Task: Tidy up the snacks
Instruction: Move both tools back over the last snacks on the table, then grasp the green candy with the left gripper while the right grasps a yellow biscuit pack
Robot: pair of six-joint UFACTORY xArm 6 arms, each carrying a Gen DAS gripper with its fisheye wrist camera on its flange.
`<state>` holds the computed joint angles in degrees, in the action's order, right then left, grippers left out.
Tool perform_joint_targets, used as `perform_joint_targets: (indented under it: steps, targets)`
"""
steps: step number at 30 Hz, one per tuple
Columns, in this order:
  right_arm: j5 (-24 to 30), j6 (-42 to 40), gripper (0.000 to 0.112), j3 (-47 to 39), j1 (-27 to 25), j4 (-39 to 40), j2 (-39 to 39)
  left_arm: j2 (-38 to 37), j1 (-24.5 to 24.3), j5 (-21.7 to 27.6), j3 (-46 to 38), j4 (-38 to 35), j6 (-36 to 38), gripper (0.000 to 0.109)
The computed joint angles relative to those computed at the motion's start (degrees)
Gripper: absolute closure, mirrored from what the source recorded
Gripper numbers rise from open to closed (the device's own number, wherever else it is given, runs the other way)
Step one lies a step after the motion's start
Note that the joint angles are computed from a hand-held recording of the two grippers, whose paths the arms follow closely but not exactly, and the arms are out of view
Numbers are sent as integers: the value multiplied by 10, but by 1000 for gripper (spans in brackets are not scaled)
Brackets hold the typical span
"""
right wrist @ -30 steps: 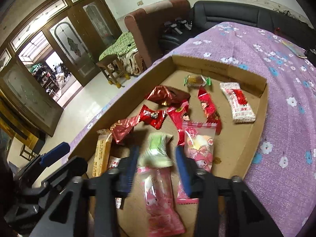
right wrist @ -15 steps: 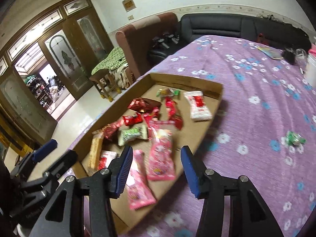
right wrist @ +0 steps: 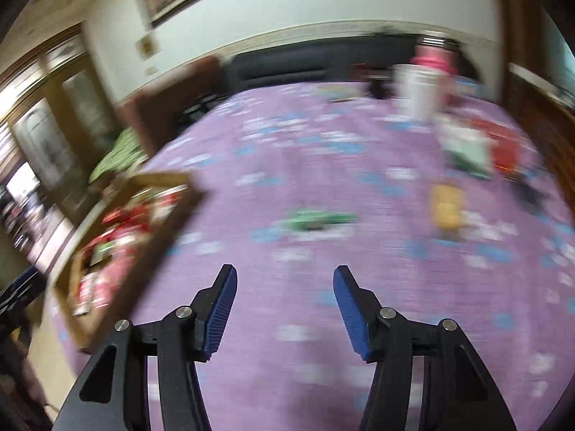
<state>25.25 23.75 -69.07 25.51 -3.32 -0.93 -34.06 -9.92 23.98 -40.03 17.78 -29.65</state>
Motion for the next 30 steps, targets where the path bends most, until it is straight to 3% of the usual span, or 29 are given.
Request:
perform_joint_targets:
  steps: [7, 10, 13, 18, 24, 25, 26, 30]
  targets:
    - [15, 50, 53, 12, -110, -4, -16, 54, -60, -13, -37, -109, 85, 26]
    - [26, 40, 53, -30, -121, 21, 32, 69, -79, -2, -47, -126, 101, 26]
    - [40, 74, 53, -98, -120, -22, 99, 88, -94, 10, -64, -154, 124, 26]
    - [37, 66, 53, -156, -124, 3, 175, 131, -113, 22, -108, -121, 112, 26]
    - [17, 39, 54, -151, -125, -19, 186, 249, -144, -13, -204, -47, 124, 26]
    - [12, 43, 65, -147, -126, -25, 185, 283, -149, -13, -233, -44, 135, 26]
    - [18, 51, 75, -150, -126, -40, 185, 314, -153, -8, -263, -58, 157, 26]
    - [6, -3, 77, -133, -130, 42, 174, 431, -163, 23, -384, -132, 249, 26]
